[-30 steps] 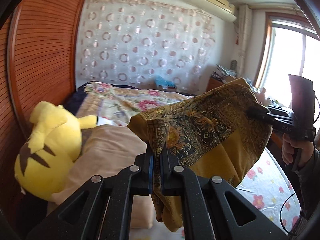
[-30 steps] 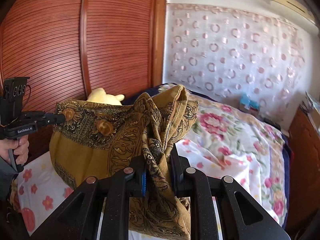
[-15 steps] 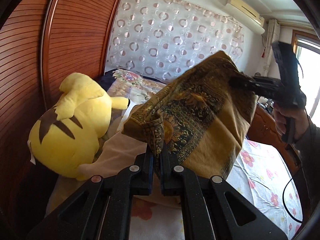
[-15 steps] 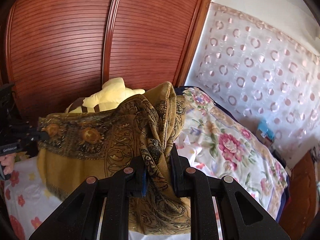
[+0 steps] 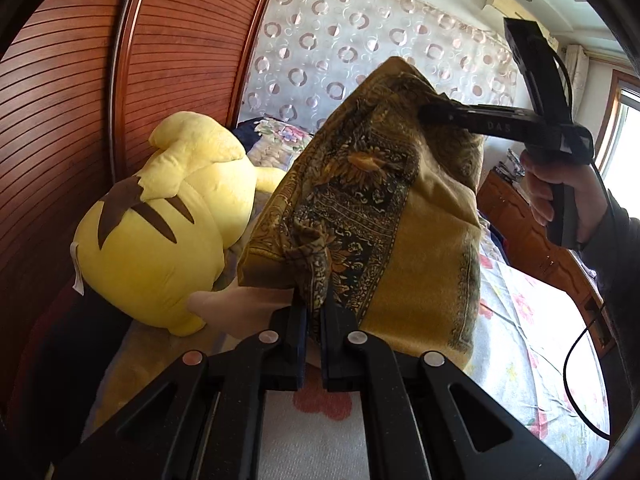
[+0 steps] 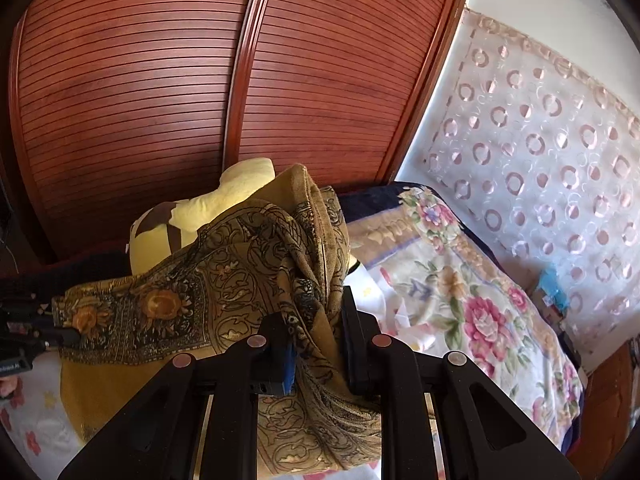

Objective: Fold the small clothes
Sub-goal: 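Lift the bundle with the left gripper and carry it toward the yellow plush toy, then lower the bundle beside the yellow plush toy and open the left gripper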

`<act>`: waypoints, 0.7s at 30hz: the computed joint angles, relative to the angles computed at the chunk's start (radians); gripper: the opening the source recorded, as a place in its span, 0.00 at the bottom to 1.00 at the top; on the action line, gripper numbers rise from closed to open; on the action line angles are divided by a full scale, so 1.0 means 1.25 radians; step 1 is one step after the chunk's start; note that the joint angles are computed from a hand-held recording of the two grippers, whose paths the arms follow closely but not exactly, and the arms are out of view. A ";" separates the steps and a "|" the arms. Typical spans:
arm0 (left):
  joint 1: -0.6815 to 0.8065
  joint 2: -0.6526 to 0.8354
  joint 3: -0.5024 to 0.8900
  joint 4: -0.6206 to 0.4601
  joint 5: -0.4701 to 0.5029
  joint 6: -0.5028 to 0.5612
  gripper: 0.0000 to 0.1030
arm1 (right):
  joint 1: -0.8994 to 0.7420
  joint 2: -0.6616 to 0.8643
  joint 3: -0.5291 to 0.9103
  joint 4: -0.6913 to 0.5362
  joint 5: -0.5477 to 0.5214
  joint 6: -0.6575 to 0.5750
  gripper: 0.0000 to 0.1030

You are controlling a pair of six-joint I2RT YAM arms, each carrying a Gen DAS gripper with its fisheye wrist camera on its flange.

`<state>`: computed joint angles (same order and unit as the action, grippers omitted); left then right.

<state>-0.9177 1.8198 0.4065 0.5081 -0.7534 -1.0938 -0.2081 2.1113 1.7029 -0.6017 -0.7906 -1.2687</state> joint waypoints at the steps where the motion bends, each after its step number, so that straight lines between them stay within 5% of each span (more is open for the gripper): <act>1: 0.001 -0.001 0.006 -0.014 0.005 -0.005 0.06 | 0.005 0.001 -0.004 0.006 0.003 0.004 0.18; 5: 0.007 0.006 0.010 -0.023 0.017 -0.012 0.06 | 0.030 0.002 -0.023 0.041 0.039 0.035 0.21; 9: 0.021 -0.005 0.014 -0.039 0.028 0.002 0.06 | 0.032 0.004 -0.012 0.055 0.043 0.113 0.41; 14: 0.040 -0.010 0.026 -0.061 0.041 0.020 0.06 | 0.007 -0.002 -0.023 0.082 -0.005 0.147 0.45; 21: 0.053 -0.001 0.038 -0.080 0.048 0.031 0.06 | -0.003 0.061 -0.039 -0.053 0.026 0.057 0.45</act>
<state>-0.8517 1.8188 0.4537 0.4080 -0.6936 -1.0548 -0.2116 2.1882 1.6546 -0.6678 -0.7585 -1.1969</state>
